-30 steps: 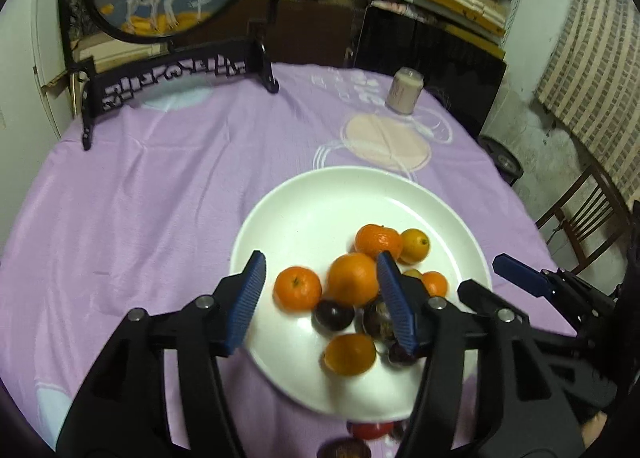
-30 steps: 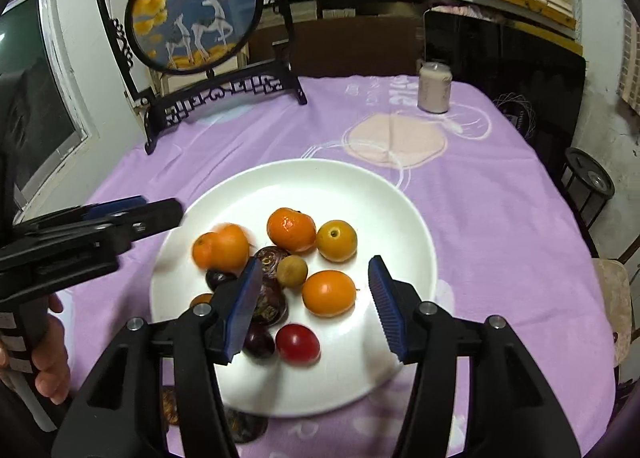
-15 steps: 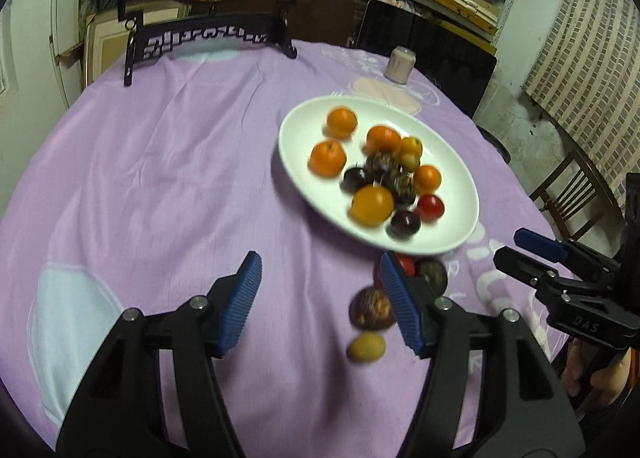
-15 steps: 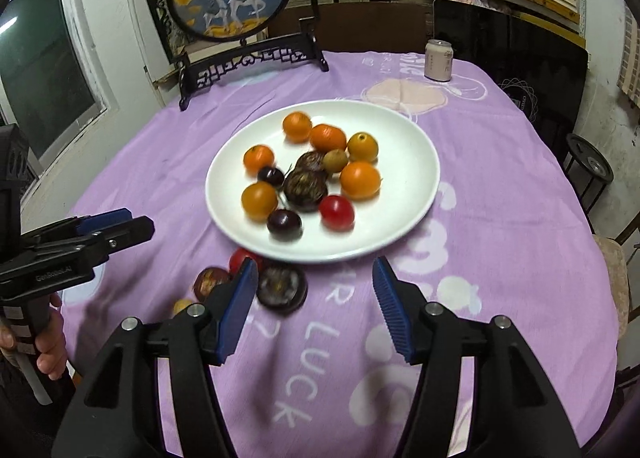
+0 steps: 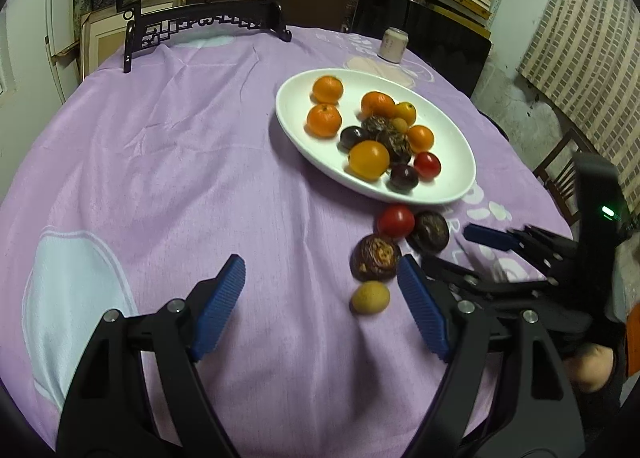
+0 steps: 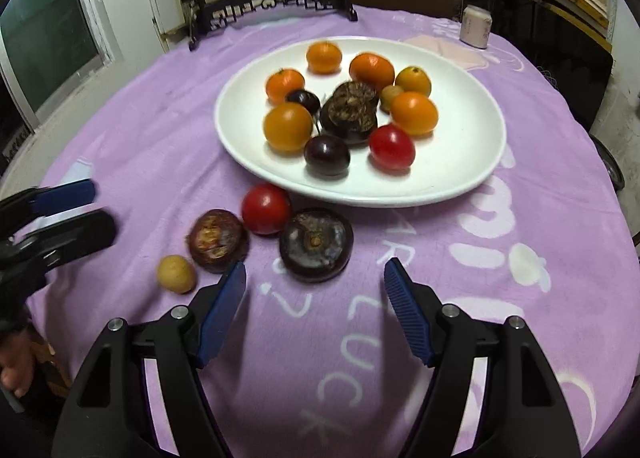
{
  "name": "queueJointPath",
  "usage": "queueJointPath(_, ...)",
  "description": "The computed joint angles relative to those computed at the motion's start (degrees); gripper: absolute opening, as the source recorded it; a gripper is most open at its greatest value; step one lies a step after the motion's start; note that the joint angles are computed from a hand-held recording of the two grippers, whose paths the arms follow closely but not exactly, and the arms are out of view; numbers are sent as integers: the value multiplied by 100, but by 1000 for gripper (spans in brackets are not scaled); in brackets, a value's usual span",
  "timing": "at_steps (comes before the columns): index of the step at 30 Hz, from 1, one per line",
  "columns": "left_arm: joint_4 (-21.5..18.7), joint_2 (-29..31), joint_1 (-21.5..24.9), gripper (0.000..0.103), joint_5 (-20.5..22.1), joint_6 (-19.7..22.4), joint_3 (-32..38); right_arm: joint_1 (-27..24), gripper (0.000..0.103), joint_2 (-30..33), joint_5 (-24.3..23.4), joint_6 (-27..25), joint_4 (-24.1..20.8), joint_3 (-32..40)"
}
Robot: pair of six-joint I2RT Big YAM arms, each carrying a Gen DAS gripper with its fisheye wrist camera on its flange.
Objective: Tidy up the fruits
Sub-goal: 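Grasp a mangosteen with the right tool while the left tool grasps another mangosteen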
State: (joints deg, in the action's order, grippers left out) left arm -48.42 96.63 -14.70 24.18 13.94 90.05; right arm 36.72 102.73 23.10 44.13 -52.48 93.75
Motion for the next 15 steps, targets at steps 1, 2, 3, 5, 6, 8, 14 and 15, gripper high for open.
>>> queueJointPath(1,-2,-18,4,81,-6,16,-28,-27,72,60,6,-51,-9,33)
queueJointPath(2,-6,-34,8,81,-8,22,-50,-44,69,93,2,-98,10,45)
queueJointPath(3,-10,-50,13,81,-6,28,-74,-53,65,134,66,-182,14,72)
queueJointPath(5,-15,-64,4,82,-40,37,-100,-59,41,125,102,-345,172,43)
queueJointPath(6,-21,-68,-7,82,-58,42,-105,-73,41,113,45,-314,184,37)
queueJointPath(8,-36,-72,-43,82,-98,53,-105,-85,41,15,-69,-272,271,-87)
queueJointPath(14,-119,59,-341,84,-289,220,-19,48,41,-538,20,59,477,-719)
queueJointPath(15,-146,100,-396,84,-323,249,8,53,41,-613,44,120,478,-801)
